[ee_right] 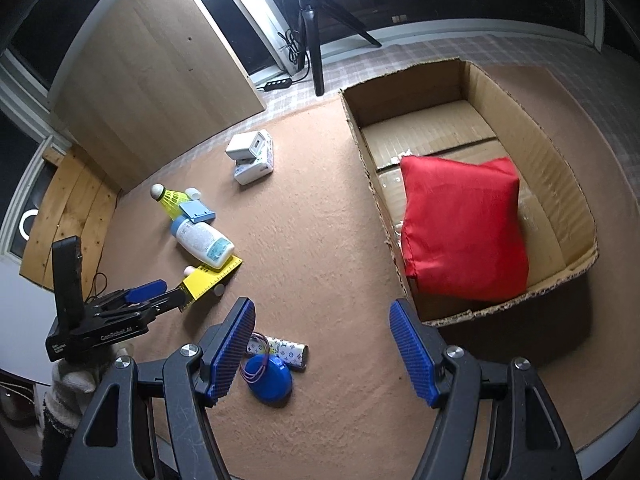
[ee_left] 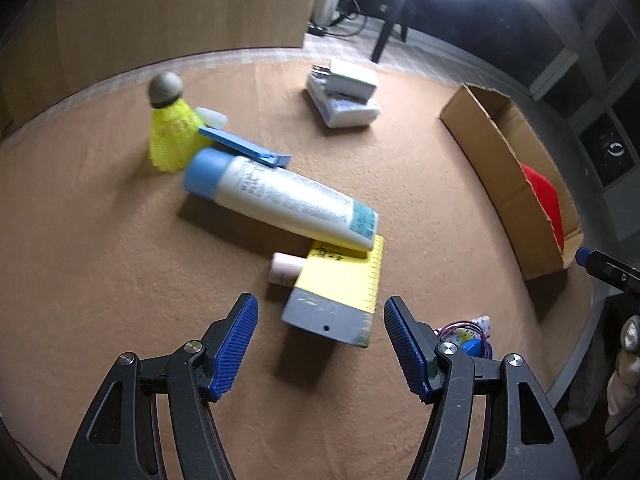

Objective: Organize objects
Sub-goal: 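Move the left gripper down to the yellow ruler card, then close the left gripper on the yellow ruler card and lift it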

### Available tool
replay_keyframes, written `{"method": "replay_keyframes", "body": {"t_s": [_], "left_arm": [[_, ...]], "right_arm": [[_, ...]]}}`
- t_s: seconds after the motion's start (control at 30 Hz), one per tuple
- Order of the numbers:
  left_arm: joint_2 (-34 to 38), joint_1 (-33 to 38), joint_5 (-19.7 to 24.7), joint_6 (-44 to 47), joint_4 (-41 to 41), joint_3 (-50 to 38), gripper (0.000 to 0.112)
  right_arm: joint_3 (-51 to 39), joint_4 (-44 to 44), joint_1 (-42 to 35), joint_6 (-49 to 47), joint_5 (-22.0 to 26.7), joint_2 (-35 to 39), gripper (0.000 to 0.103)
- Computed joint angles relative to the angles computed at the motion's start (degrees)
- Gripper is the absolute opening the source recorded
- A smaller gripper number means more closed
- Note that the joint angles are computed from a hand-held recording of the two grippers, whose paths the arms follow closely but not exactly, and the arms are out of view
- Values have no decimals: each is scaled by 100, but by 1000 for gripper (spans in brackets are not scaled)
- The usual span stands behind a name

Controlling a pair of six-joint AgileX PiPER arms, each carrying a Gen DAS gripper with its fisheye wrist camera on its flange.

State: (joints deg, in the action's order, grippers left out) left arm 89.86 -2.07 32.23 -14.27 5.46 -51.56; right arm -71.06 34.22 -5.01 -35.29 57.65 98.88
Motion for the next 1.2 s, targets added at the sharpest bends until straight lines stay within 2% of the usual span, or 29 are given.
{"method": "replay_keyframes", "body": {"t_s": [0.53, 0.6, 0.67, 0.9, 1.2], "left_arm": [[1077, -915, 1161, -474, 1148, -1037, 68], [1091, -926, 1191, -494, 1155, -1043, 57], [1071, -947, 1211, -516, 1153, -1041, 55], [777, -1142, 1160, -844, 1344, -793, 54], [-118, -1416, 960, -1138, 1215, -132, 54]], "right_arm": [[97, 69, -155, 7, -22, 55, 66], [92, 63, -160, 16, -37, 62, 66], [80, 48, -154, 24, -52, 81, 66], [41, 6, -141, 49, -95, 111, 66], [40, -36, -377, -82, -136, -3, 66]]}}
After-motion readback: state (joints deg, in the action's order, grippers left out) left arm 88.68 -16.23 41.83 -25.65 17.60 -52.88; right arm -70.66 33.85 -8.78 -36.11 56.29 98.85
